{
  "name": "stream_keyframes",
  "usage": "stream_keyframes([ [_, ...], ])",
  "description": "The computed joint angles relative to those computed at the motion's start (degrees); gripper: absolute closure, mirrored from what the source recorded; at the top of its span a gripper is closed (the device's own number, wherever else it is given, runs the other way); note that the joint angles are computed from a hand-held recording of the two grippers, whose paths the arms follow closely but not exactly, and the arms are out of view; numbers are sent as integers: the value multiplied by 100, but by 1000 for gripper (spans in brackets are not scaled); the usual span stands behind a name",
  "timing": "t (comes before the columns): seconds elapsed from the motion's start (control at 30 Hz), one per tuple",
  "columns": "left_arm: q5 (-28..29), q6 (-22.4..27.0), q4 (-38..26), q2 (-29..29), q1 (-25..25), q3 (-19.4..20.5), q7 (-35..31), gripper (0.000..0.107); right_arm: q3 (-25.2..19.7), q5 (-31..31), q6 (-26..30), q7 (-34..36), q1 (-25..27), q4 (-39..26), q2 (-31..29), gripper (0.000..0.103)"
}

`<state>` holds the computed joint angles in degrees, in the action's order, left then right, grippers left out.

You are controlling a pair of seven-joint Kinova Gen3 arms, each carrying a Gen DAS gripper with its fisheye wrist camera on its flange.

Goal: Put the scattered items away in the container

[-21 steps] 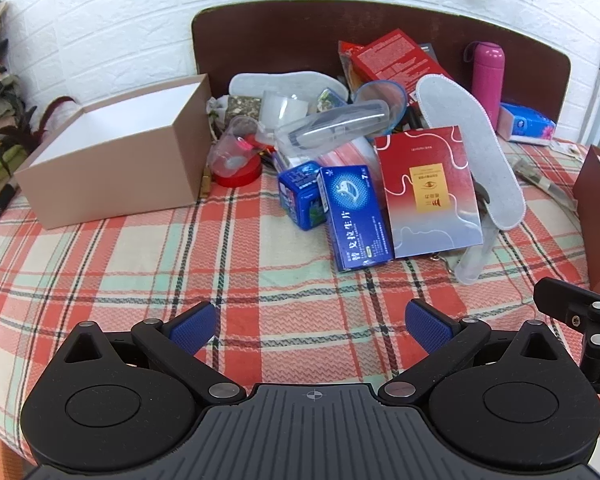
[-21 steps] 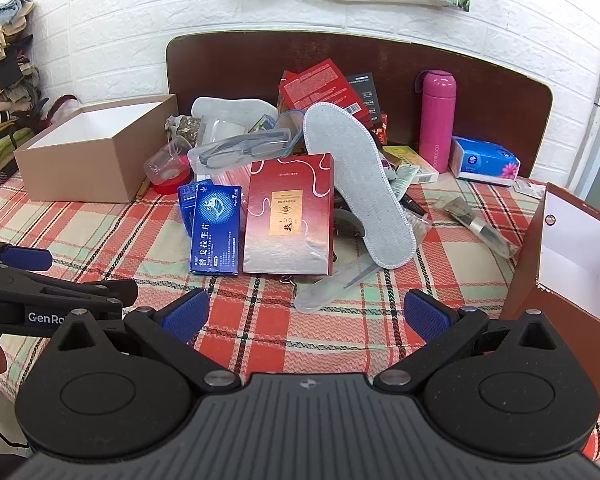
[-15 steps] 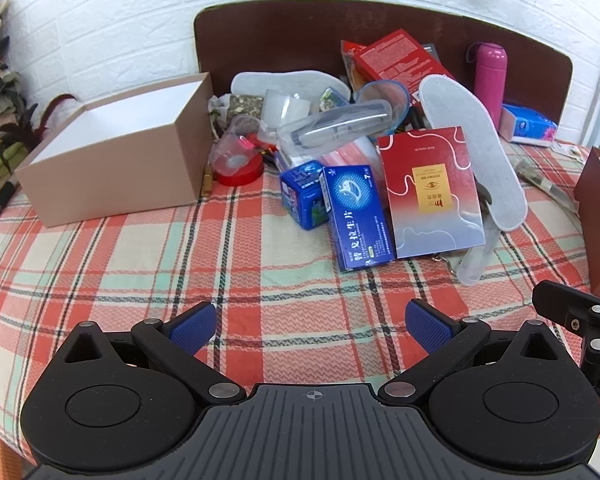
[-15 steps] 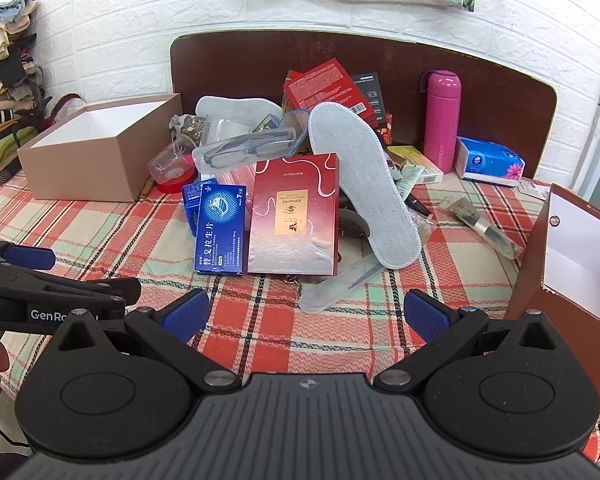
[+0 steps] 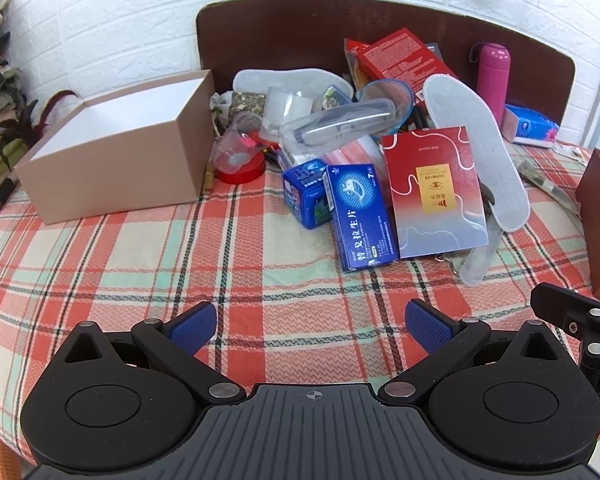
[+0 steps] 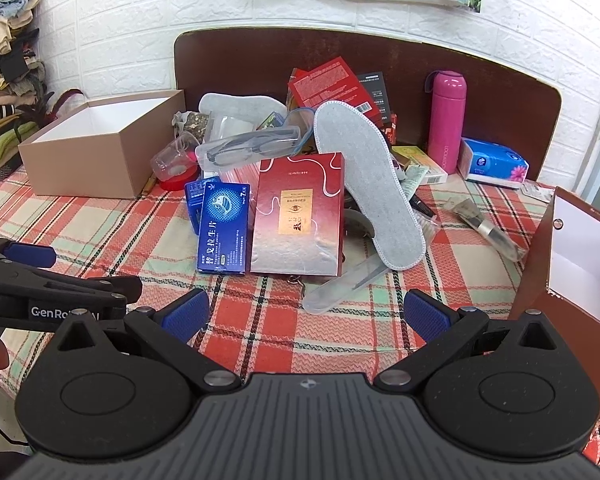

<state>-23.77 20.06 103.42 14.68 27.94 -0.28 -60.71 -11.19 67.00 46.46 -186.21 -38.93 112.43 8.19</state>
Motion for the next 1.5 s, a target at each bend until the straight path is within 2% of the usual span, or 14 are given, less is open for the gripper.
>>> stream_keyframes([
  [0.4,45,-58,36,-23,-48,15,-47,4,21,-74,137,19,-111,-163,119,0],
  [0.87,349,-78,24,8,-242,111,-389,4,85,-146,141,51,-133,-278,209,0],
  [1.3,606,106,-255,244,-318,148,-689,4,238,-307,-97,283,-22,-404,334,0],
  [1.5,728,171,-468,489,-354,135,-784,4,399,-238,-471,217,109,-373,408,0],
])
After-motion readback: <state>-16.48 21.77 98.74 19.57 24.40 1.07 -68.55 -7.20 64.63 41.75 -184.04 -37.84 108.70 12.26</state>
